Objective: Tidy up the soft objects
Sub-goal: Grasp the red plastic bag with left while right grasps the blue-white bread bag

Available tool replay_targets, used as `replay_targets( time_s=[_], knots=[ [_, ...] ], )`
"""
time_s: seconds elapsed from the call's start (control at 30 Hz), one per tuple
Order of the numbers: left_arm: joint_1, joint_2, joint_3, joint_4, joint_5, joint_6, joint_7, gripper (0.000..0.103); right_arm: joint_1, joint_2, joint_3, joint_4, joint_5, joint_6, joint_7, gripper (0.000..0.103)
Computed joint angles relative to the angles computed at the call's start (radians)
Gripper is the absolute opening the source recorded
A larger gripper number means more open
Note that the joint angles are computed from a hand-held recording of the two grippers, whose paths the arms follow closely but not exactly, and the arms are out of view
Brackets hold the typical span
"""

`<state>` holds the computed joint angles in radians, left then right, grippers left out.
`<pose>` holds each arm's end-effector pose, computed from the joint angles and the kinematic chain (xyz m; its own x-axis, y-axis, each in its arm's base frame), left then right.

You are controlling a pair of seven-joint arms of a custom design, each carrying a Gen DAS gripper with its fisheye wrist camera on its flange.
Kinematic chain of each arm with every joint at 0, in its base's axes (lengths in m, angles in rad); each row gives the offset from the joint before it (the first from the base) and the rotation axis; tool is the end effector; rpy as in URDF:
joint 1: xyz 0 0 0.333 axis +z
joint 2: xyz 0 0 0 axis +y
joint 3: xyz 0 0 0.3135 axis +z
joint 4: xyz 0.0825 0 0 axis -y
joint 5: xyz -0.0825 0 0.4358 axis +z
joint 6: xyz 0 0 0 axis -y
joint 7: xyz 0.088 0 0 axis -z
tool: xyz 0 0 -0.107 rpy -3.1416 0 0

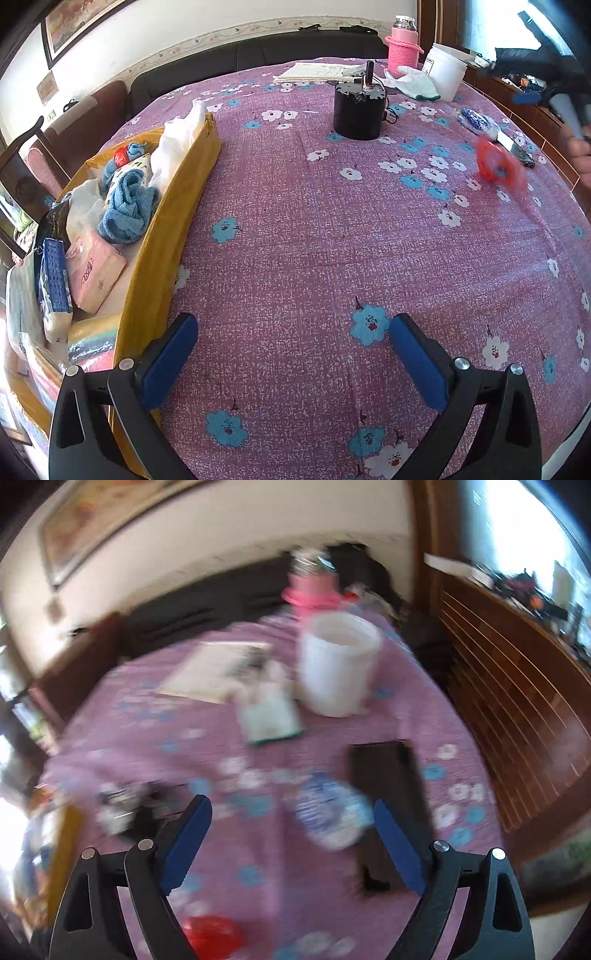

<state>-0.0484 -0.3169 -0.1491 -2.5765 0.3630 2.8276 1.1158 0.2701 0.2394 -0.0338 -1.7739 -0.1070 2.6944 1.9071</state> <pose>0.4865 -0.1149 0.3953 -0.0387 -0.9963 -0.0771 -0.8234 0.0755 -0.5624 0.6980 0.1736 0.4781 0.0218 -0.9940 -0.1074 -0.7800 0.0503 -0.6238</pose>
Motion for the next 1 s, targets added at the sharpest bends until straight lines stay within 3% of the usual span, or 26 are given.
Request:
replay_targets(
  time_s=[0.13,0.2,0.3,0.4,0.57,0.7,0.8,0.93,1.0],
  knots=[
    [0.001,0.001,-0.001,0.001,0.002,0.0,-0.002,0.103,0.022,0.128,-0.034,0.131,-0.066,-0.109,0.059,0.079],
    [0.004,0.005,-0.003,0.003,0.005,0.001,-0.005,0.103,0.034,0.174,-0.038,0.175,-0.081,-0.141,0.065,0.063],
    [0.003,0.0,-0.001,0.0,0.003,-0.001,-0.004,0.103,0.064,0.234,-0.061,0.241,-0.132,-0.186,0.082,0.057],
    [0.003,0.0,-0.001,0.0,0.003,-0.001,-0.004,0.103,0.063,0.223,-0.04,0.237,-0.119,-0.213,0.029,0.05],
    [0.002,-0.001,0.0,0.0,0.001,-0.001,-0.001,0.103,0.005,0.094,0.078,0.058,0.099,-0.199,-0.203,0.05],
    [0.003,0.0,-0.001,0.0,0.002,-0.001,-0.002,0.103,0.034,-0.008,0.1,-0.086,0.15,-0.181,-0.287,0.05],
    [0.007,-0.003,-0.004,-0.001,0.008,-0.003,-0.007,0.103,0.02,-0.082,0.159,-0.173,0.355,-0.185,-0.488,0.05],
    [-0.019,-0.012,0.02,-0.011,-0.022,-0.001,0.039,0.103,0.068,-0.147,0.147,-0.264,0.314,-0.084,-0.493,0.05],
    [-0.068,-0.027,0.064,-0.029,-0.098,0.01,0.116,0.103,0.087,-0.166,0.13,-0.297,0.2,-0.052,-0.406,0.05]
  ],
)
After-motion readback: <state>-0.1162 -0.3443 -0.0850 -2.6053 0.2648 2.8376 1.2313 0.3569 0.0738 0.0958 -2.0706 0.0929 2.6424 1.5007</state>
